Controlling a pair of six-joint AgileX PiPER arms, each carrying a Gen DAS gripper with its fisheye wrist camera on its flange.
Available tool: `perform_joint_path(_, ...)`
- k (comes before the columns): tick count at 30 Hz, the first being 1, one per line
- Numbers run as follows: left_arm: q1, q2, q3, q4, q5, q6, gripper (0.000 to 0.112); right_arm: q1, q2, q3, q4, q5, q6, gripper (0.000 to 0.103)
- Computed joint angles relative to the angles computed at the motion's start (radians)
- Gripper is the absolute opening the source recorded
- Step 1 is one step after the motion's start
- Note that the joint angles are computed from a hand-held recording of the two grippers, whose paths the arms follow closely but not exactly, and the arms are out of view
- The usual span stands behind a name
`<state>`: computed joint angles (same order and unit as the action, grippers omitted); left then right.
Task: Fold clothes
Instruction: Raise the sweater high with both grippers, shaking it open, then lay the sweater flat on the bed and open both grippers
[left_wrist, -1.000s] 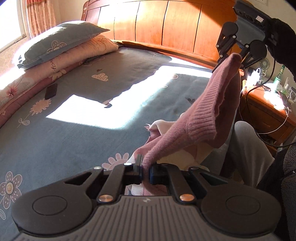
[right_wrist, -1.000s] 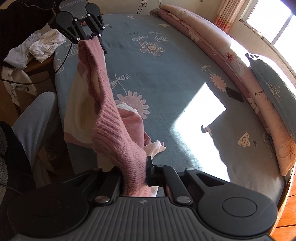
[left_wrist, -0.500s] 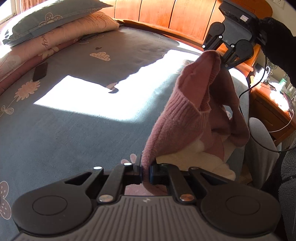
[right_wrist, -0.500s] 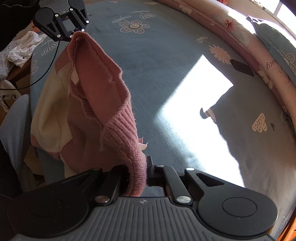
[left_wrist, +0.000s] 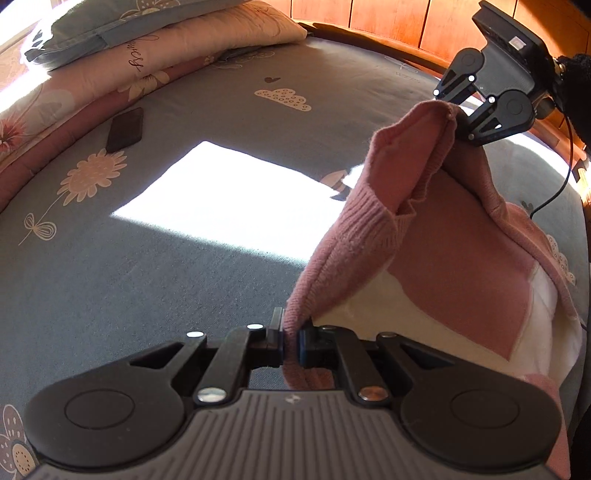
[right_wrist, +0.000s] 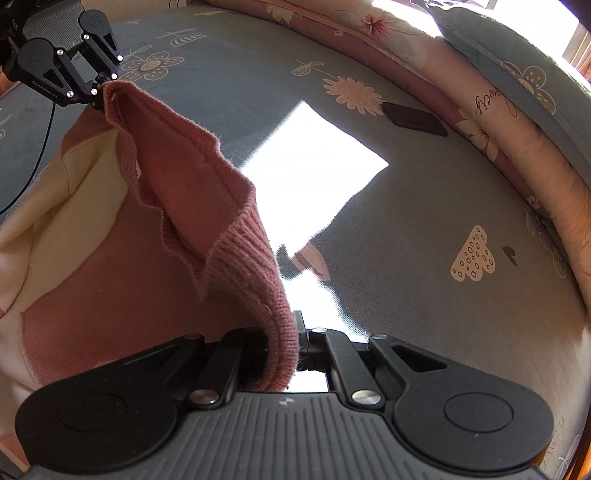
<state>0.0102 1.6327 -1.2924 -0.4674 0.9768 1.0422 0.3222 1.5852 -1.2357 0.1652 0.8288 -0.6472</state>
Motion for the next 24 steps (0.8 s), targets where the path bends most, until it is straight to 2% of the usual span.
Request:
perform_joint_path(4,-0.056,0.074,-0.005,0.069,-0.148,-0.075,0.005,0.012,0.096,0.010,-0.081,-0.124,0.079,0.006)
perform_joint_path(8,-0.150,0.124,0.050,0.249,-0.363,-0.265,0.006,0.061,0.156,0.064,-0.271,-0.272,0.271,0.006)
perform_joint_path(11,-0.209,0.156,0.085,0.377,-0.447,-0.385,0.007,0.090,0.192,0.095,-0.415,-0.339,0.441,0.006)
perform_joint_path(15,-0.238,0.184,0.087,0.447,-0.456,-0.456,0.007,0.110,0.205,0.103,-0.493,-0.352,0.538,0.007)
perform_joint_path(18,-0.232,0.184,0.051,0.439,-0.394,-0.470,0.012,0.112,0.200,0.093,-0.508,-0.327,0.568,0.022)
perform_joint_path(20,-0.232,0.165,0.045,0.456,-0.362,-0.482,0.027,0.092,0.178,0.088,-0.423,-0.308,0.505,0.023)
perform_joint_path(22,-0.235,0.123,0.066,0.481,-0.348,-0.486,0.034,0.071,0.150,0.084,-0.333,-0.283,0.436,0.024)
perform_joint_path(24,-0.236,0.071,0.094,0.498,-0.330,-0.492,0.036,0.056,0.107,0.088,-0.268,-0.256,0.390,0.027)
